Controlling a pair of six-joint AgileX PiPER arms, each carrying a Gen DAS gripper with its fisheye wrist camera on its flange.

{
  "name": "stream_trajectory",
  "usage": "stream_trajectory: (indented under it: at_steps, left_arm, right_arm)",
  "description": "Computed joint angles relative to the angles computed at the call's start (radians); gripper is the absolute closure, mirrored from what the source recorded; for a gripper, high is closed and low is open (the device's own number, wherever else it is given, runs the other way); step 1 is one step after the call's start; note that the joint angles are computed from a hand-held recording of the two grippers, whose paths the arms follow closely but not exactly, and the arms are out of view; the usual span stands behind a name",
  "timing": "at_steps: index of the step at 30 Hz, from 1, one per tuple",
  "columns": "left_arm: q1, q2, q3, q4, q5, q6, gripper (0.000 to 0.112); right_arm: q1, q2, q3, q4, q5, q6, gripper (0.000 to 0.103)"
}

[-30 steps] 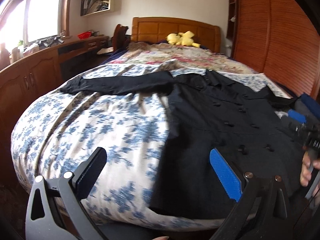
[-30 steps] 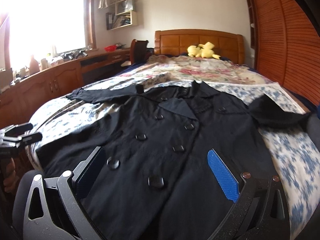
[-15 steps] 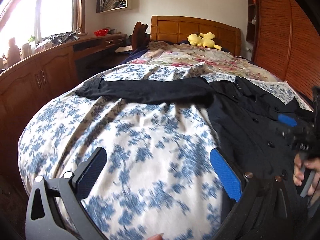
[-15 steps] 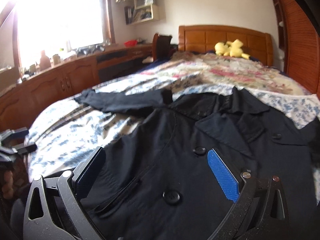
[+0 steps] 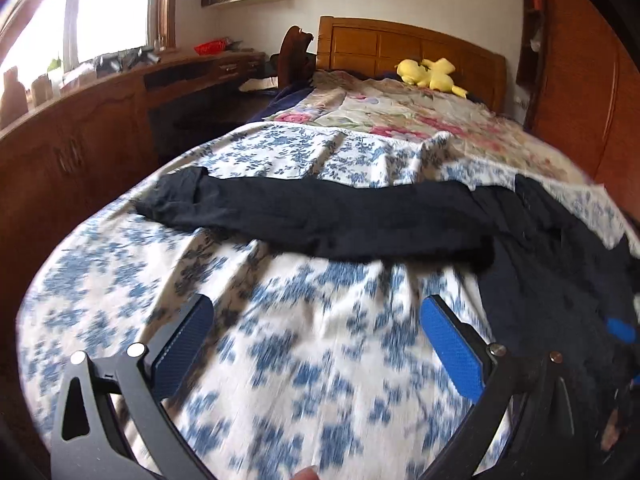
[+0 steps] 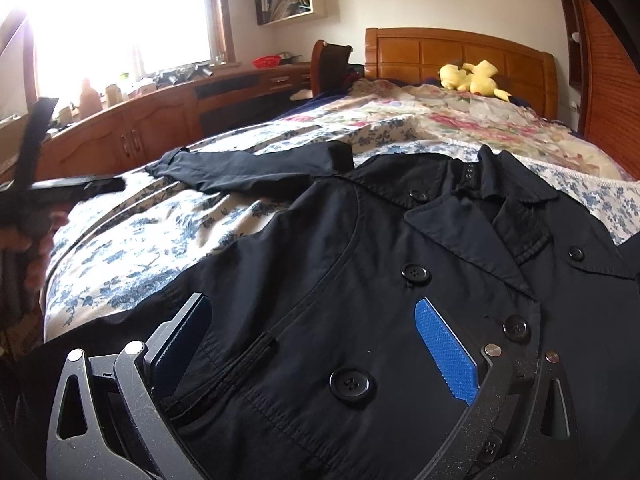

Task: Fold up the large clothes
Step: 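Move the left gripper to the black coat's sleeve cuff and close on it, then lift the sleeve with the left gripper, fold it across the coat front, release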

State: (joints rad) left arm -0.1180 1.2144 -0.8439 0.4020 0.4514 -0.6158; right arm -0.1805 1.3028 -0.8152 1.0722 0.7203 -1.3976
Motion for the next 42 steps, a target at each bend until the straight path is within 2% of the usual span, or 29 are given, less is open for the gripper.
stream_trajectory:
  at_steps: [2,5,7,9,12,16,18,19,21,23,24,25,26,28,34,36,42]
  left_arm:
    - [0.061,0.068,-0.038,-0.141,-0.05,0.137,0.009]
    - [0.119,0.173,-0.117,-0.32,-0.073,0.31,0.009]
    - [0.142,0.248,-0.178,-0.346,-0.073,0.327,0.01]
    - [0.175,0.33,-0.247,-0.444,-0.076,0.397,0.012]
    - [0.208,0.426,-0.335,-0.495,-0.034,0.411,0.015]
    - [0.306,0.565,-0.435,-0.741,0.056,0.533,0.024]
    - [0.336,0.581,-0.432,-0.82,0.044,0.578,0.026]
    - [0.339,0.579,-0.429,-0.829,0.035,0.581,0.031]
    - [0.34,0.584,-0.445,-0.785,0.044,0.542,0.043]
    - [0.34,0.595,-0.467,-0.747,0.057,0.51,0.068]
    - [0.343,0.597,-0.471,-0.743,0.061,0.51,0.078]
    - [0.348,0.596,-0.472,-0.749,0.063,0.519,0.097]
    - [0.351,0.595,-0.476,-0.748,0.069,0.519,0.104]
    - [0.353,0.592,-0.49,-0.73,0.082,0.504,0.109]
    - [0.235,0.448,-0.478,-0.429,0.104,0.284,0.112]
    - [0.192,0.403,-0.479,-0.392,0.12,0.277,0.112]
    - [0.015,0.299,-0.537,-0.272,0.222,0.228,0.112]
  right_arm:
    - [0.002,0.002,-0.002,-0.002,-0.002,0.004,0.0]
    - [0.0,0.004,-0.002,-0.002,0.001,0.006,0.0]
    - [-0.001,0.004,-0.002,-0.001,0.001,0.001,0.0]
    - [-0.001,0.004,-0.003,-0.001,0.001,0.004,0.0]
    - [0.001,0.008,-0.004,-0.004,-0.001,0.007,0.0]
    - [0.001,0.003,0.0,0.003,-0.006,-0.001,0.0]
    - [0.005,0.002,0.001,0.0,-0.01,-0.001,0.0]
    - [0.005,0.001,0.002,0.0,-0.01,-0.002,0.0]
    - [0.005,-0.001,0.004,0.001,-0.011,-0.002,0.0]
    - [0.007,-0.001,0.004,0.0,-0.012,0.0,0.0]
    - [0.007,-0.002,0.005,0.0,-0.012,-0.001,0.0]
    - [0.007,-0.002,0.005,0.0,-0.012,-0.001,0.0]
    - [0.006,-0.002,0.005,0.003,-0.013,-0.004,0.0]
    - [0.003,-0.007,0.011,0.014,-0.015,-0.018,0.0]
    - [0.009,-0.011,0.02,0.032,-0.032,-0.041,0.0]
    - [0.01,-0.017,0.024,0.033,-0.033,-0.04,0.0]
    - [0.009,-0.027,0.03,0.04,-0.035,-0.045,0.0]
